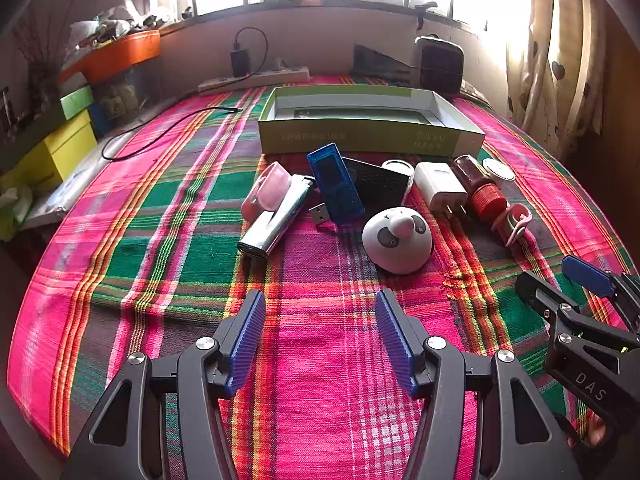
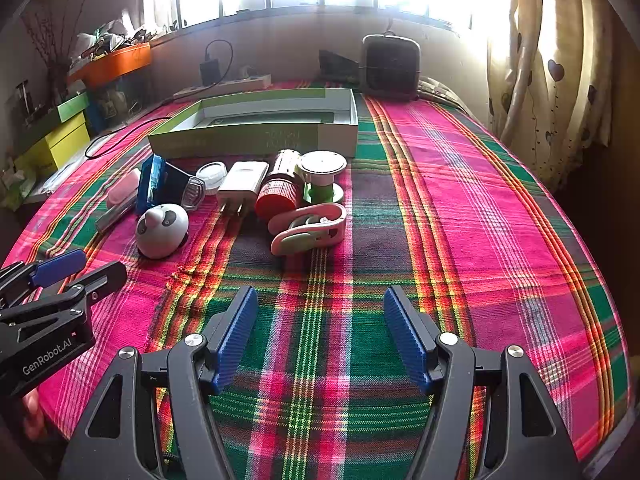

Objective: Organize rigid objects

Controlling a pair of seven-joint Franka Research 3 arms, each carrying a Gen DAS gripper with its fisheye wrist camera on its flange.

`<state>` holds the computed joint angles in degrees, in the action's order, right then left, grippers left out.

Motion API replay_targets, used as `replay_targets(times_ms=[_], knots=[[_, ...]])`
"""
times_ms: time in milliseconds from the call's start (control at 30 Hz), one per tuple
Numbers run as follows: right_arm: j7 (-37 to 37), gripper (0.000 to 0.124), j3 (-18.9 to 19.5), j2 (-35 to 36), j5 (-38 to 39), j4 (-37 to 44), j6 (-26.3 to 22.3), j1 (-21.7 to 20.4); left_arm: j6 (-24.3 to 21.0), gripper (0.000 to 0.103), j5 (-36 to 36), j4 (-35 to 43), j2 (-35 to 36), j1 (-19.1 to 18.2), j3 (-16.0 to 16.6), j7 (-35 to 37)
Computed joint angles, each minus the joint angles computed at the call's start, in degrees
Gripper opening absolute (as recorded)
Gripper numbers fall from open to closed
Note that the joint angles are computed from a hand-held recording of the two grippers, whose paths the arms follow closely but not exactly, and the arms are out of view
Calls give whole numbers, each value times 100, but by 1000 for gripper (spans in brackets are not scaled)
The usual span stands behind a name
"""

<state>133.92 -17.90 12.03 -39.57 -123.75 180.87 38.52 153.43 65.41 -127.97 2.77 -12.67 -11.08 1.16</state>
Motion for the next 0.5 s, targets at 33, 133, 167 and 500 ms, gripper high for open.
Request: replay_targets(times_ms=[33,133,167,500], knots=[[-11,66,5,-2,10,-4,0,-5,-1,57,-5,1,0,0,1,7],[-21,66,-2,-2,21,-5,3,2,-3,56,-7,3,2,-4,0,8],[-24,66,-5,-2,25,-5,3,5,-6,56,-18,4,3,-5,0,18],[-33,66,-45,5,43,-5,13,46,-3,56,8,0,3,-6,4,-9]])
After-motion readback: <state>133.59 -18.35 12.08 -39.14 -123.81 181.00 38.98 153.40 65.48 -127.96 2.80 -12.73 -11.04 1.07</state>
